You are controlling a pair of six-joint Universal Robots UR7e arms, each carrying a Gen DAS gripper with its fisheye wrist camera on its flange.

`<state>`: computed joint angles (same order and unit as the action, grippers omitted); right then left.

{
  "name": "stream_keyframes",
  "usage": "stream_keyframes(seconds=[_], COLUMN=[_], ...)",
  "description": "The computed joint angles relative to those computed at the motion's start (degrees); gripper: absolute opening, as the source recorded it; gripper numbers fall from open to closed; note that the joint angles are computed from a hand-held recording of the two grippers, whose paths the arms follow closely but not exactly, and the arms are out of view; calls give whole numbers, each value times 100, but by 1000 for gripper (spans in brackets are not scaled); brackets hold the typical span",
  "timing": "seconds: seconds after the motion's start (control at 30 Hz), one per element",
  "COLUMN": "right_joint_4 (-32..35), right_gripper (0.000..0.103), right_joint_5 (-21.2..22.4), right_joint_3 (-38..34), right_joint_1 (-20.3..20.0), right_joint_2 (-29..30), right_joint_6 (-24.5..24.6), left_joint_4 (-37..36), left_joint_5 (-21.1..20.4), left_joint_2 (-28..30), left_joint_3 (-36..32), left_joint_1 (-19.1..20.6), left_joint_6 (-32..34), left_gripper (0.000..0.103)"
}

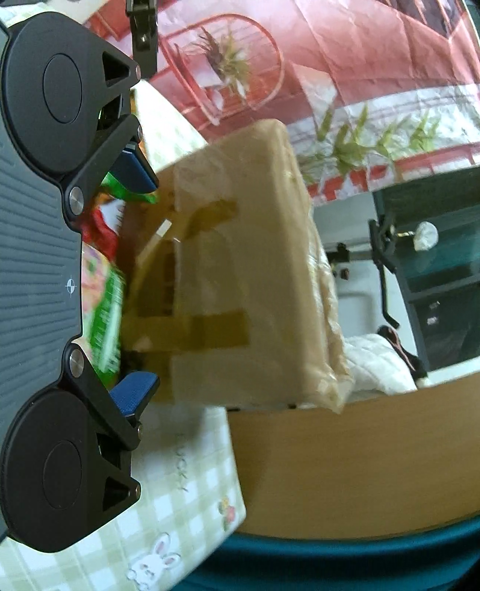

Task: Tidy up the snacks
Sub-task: 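Grasp the green corn-chip bag with the left tool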

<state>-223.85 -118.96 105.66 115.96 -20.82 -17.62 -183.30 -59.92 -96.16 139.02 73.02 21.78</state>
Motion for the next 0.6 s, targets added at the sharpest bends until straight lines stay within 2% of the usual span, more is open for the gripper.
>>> stream_keyframes(seconds=[0.13, 0.3, 0.6], right_joint_4=[192, 153, -95], right_gripper=[94, 89, 82], right_joint_5=[27, 65, -16], right_joint_3=[-51, -31, 127], right_joint_1=[49, 70, -34], right_joint_2=[108, 163, 190], right_joint_6=[-251, -202, -194], left_joint_4=[115, 92, -502], left_joint_5=[-91, -270, -473], left_joint_2=[-59, 16, 770], left_joint_3=[42, 111, 42], left_joint_1=[43, 126, 341], left_joint_6=[50, 84, 50], left_gripper=[85, 85, 85])
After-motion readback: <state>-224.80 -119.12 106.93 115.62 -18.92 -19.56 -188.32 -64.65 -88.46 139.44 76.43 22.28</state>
